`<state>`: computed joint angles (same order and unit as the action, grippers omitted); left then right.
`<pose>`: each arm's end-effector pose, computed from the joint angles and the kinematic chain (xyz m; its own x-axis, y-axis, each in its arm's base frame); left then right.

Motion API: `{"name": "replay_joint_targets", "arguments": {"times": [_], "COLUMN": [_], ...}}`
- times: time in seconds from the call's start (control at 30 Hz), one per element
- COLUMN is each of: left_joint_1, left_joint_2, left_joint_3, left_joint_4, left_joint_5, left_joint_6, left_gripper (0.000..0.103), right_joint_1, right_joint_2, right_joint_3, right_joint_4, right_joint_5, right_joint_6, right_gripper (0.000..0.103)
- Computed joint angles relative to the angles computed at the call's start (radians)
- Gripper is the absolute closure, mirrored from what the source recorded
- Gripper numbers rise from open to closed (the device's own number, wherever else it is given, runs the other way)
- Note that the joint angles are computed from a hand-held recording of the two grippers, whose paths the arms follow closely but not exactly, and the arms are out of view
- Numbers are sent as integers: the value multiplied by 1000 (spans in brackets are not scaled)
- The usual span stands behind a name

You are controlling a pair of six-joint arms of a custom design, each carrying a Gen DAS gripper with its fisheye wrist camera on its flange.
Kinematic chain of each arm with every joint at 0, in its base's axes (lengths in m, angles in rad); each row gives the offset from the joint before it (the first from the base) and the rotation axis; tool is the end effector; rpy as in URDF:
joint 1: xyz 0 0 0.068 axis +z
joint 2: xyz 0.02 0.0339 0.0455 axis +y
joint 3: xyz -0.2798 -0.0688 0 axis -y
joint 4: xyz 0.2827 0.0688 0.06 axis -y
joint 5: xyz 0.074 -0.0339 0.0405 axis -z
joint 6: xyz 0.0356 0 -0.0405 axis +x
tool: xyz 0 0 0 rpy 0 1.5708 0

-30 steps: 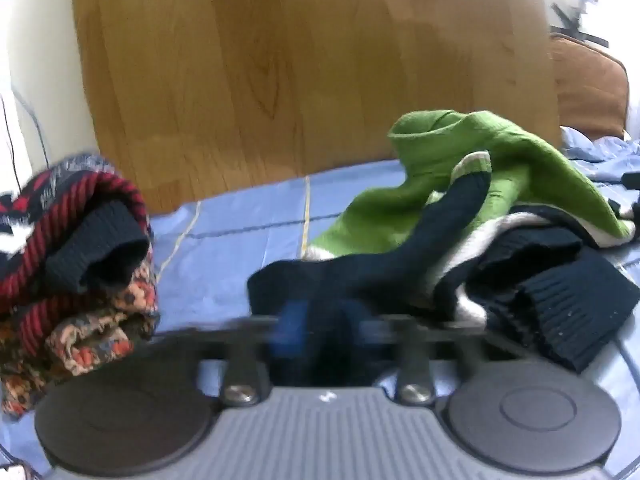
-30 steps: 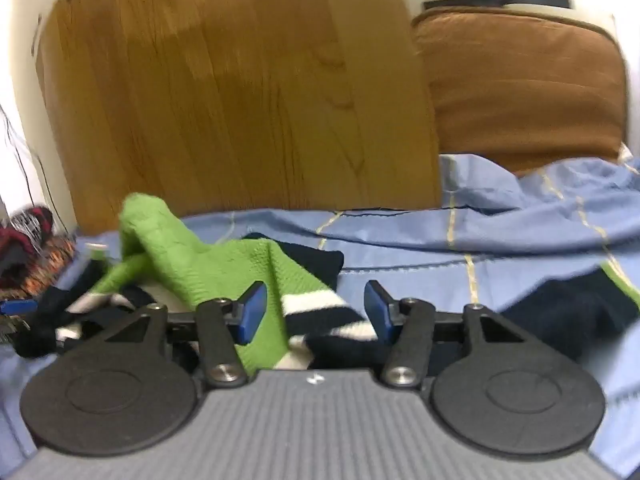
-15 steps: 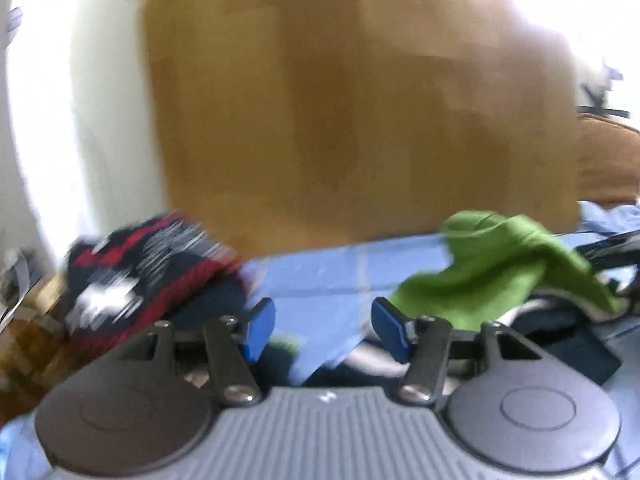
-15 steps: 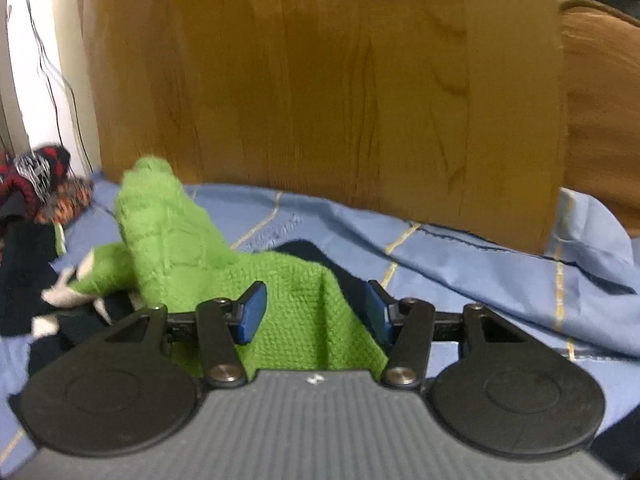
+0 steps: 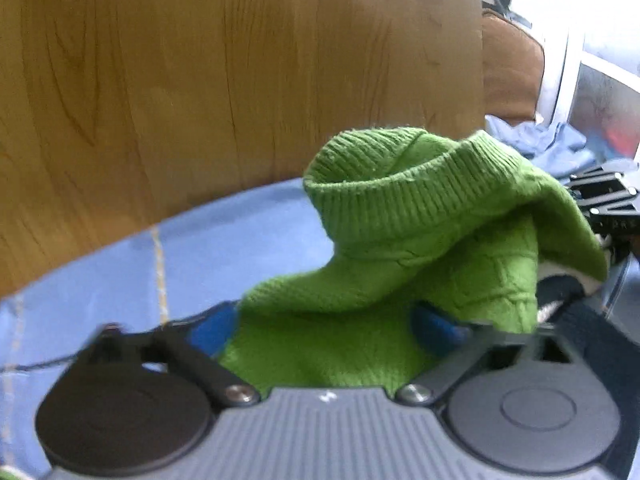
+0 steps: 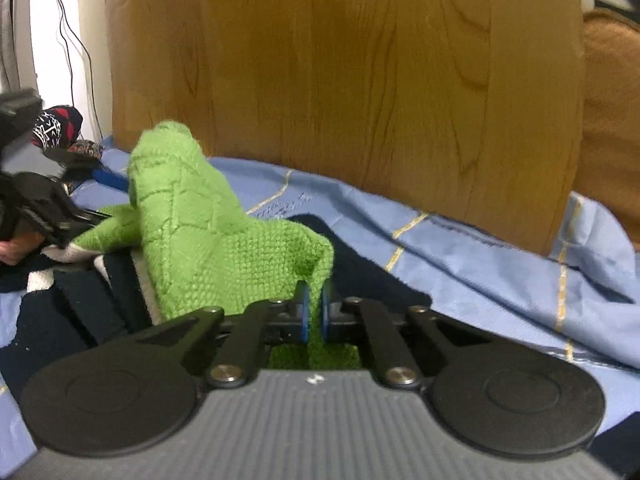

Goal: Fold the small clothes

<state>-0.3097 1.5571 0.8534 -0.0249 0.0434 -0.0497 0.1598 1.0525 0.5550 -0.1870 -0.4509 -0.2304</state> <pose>0.3351 -0.1088 0.1831 -0.6500 0.1559 -0.7437 0.3034 0.9506 -0.0659 0.2351 0.0536 0.2073 -0.4989 -0.2886 -0.8172 -0.6065 0.7898 0.0913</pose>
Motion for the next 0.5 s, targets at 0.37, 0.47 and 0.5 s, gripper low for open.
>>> {"name": "replay_joint_targets", "arguments": {"times": [0.37, 0.47, 0.5], "left_joint_1": [-211, -291, -299], "left_joint_2": [-360, -451, -468], "left_joint_3": [-192, -183, -173], "left_joint_4": [98, 8, -37], "left_joint_5": [-341, -476, -487], "left_joint_6": [-141, -132, -140], "left_gripper": [101, 97, 96], "right_joint_1": [95, 72, 80], "right_joint_2": [-393, -520, -561], "right_joint_3": [-109, -68, -47], "right_joint_4": [149, 68, 26], "right_joint_5": [340, 329, 346], "right_joint_6": [68, 92, 88], "right_gripper": [97, 97, 97]}}
